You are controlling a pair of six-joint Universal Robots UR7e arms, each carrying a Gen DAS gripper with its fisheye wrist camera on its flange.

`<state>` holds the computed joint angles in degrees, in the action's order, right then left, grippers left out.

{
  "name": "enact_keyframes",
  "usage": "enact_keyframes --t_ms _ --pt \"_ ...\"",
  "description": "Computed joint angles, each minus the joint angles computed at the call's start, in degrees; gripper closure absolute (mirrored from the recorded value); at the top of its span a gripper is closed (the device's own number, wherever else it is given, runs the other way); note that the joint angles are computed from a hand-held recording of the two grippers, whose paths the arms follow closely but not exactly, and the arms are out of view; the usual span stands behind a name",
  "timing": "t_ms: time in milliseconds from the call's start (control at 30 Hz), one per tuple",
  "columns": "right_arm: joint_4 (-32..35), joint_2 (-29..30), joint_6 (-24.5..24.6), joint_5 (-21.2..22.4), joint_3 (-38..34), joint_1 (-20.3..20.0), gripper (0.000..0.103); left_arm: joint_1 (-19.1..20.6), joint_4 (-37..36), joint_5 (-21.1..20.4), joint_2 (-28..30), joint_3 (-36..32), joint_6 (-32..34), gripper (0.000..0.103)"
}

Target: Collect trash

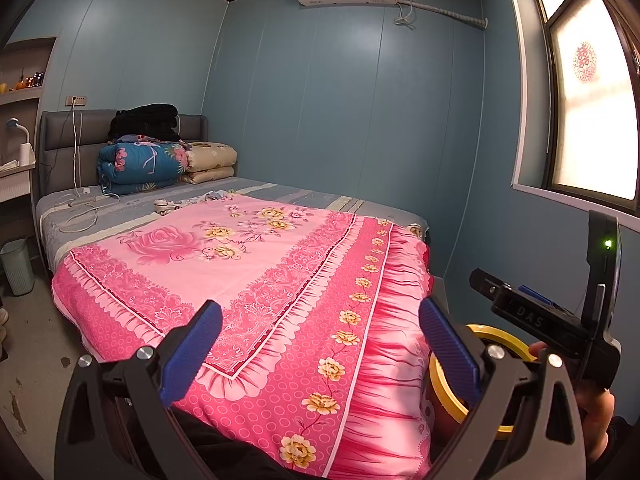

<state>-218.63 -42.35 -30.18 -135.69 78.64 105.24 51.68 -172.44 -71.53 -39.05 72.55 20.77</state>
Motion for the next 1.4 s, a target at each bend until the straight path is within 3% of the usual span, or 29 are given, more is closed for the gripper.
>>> enact_keyframes --t_ms 1400 --pt "0.67 -0.24 0.72 -0.24 0.03 -0.13 0.008 0.02 2.57 -0.07 0.34 -0.68 -1.11 0.008"
